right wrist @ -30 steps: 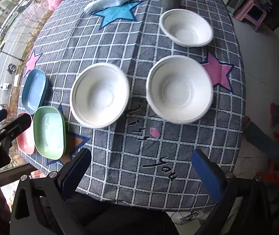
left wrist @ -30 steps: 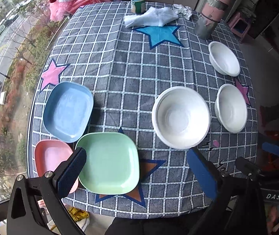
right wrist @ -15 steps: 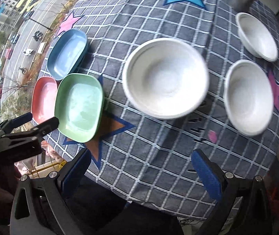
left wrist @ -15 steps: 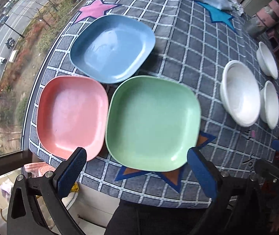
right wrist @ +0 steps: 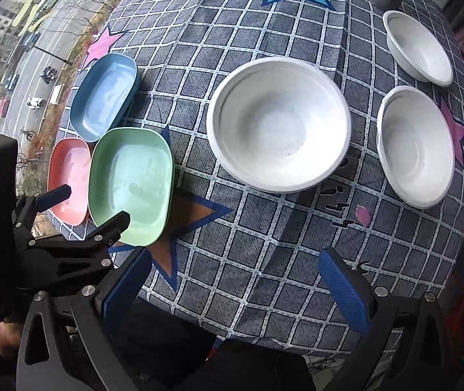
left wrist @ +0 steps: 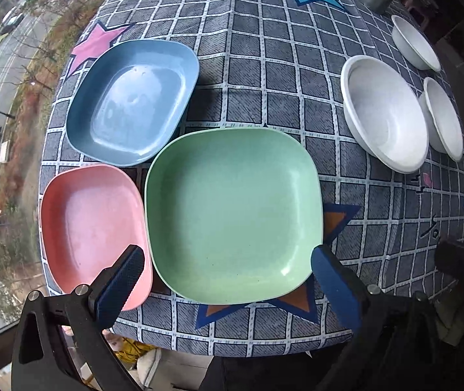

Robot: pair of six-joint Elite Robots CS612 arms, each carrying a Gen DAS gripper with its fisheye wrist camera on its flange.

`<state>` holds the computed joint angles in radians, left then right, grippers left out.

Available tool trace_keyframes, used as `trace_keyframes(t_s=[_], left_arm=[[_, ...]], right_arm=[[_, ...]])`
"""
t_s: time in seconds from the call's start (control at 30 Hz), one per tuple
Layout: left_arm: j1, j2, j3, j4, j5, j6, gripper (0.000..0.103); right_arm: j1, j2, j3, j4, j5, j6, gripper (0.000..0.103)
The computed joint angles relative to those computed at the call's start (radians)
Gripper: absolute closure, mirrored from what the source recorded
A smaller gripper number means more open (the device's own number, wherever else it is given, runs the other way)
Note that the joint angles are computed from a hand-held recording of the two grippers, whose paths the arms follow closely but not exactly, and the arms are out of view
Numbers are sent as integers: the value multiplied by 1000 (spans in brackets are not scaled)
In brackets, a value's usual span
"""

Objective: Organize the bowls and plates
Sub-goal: 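Lower both tools toward the rim of the green plate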

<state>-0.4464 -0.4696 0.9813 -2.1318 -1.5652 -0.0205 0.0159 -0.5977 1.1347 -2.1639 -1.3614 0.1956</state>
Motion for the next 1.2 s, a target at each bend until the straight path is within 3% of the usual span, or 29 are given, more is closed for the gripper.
trace_keyframes(t_s=[0.3,0.37,0.5,0.6,0.67,0.77,0.87,1.0,1.1,1.2], left_arm=[[24,-79,174,-37,-134,257,0],[24,-90,207,-50,-130,299,0],[25,-77,215,-105,-47,249,0],[38,-53,178,-70,33,128,0],[59,-56,172,-66,-7,81,0],[74,-88,218,-151,-121,124,0],[54,-116,260,-185,-177,244,0],[24,-109,261,-106,-105,300,0],[31,-94,244,-56,-124,297,0],[34,-73,221,-73,-132,325,0]], right_arm=[[23,7,-9,27,-37,32,0],[26,8,-9,37,-36,37,0],[33,13,-12,54,-39,40,0],[37,12,-13,53,-50,34,0],[38,10,-10,46,-54,33,0],[37,9,-7,42,-51,42,0],[36,10,-9,47,-50,47,0],[38,7,-5,49,-61,37,0],[37,3,3,55,-66,42,0],[33,0,11,72,-69,52,0]])
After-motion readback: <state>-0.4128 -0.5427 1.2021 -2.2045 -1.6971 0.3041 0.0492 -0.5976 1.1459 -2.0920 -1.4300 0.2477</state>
